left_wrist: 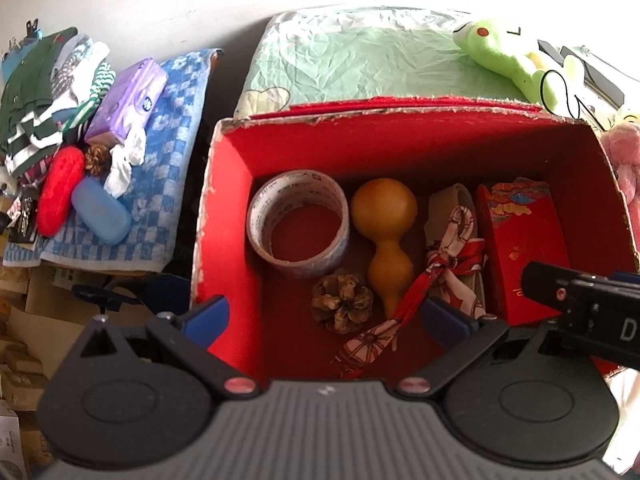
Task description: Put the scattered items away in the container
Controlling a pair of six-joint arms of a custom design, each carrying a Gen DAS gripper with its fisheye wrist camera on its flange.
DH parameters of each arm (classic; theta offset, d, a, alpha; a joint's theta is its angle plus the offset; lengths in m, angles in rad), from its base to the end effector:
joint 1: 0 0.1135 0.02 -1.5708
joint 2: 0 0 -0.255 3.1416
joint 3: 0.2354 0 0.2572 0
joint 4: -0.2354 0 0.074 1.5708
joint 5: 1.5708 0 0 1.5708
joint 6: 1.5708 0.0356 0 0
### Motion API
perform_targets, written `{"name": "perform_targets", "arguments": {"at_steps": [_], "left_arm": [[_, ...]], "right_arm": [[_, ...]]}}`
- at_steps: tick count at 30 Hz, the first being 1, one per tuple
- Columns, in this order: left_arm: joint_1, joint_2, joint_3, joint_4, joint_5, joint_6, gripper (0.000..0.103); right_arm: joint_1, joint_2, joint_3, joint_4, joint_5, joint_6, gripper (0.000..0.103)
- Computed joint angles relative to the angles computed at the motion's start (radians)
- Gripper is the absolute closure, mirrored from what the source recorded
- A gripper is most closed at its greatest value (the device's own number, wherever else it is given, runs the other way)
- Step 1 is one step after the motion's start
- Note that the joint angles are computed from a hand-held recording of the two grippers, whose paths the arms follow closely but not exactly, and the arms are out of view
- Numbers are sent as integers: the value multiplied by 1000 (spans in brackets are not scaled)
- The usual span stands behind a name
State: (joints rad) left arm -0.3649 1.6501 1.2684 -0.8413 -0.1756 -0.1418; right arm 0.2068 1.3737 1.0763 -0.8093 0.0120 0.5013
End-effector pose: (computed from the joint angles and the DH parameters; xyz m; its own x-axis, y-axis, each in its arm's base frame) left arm 0.3122 -0.1126 0.2277 -0.9112 0.1991 -0.3606 0.1687 0.9790 0.1144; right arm 0.2700 0.0562 0.2496 -0.8636 0.3098 -0.3977 0.2451 0.9474 0.2057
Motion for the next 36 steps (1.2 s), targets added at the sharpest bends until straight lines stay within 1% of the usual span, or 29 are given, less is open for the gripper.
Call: {"name": "perform_targets", "arguments": {"at_steps": [3,10,22,27,36], "left_arm": [[1,-8,-16,11,0,-7,0],[6,-42,-50,42,-10,-12,0],[27,-69,-78,82,-8,-17,0],[23,-70,-83,86,-12,-18,0],[34,-68,-92,106,12,-20,0]], "right_arm": [[-1,-9,-7,0,11,-5,14],[1,-5,-11,12,1,-14,14],[5,-31,-49,87,-13,-18,15],[27,-30,-46,90,19,-23,15],[40,-27,-44,85,79,-17,15]]}}
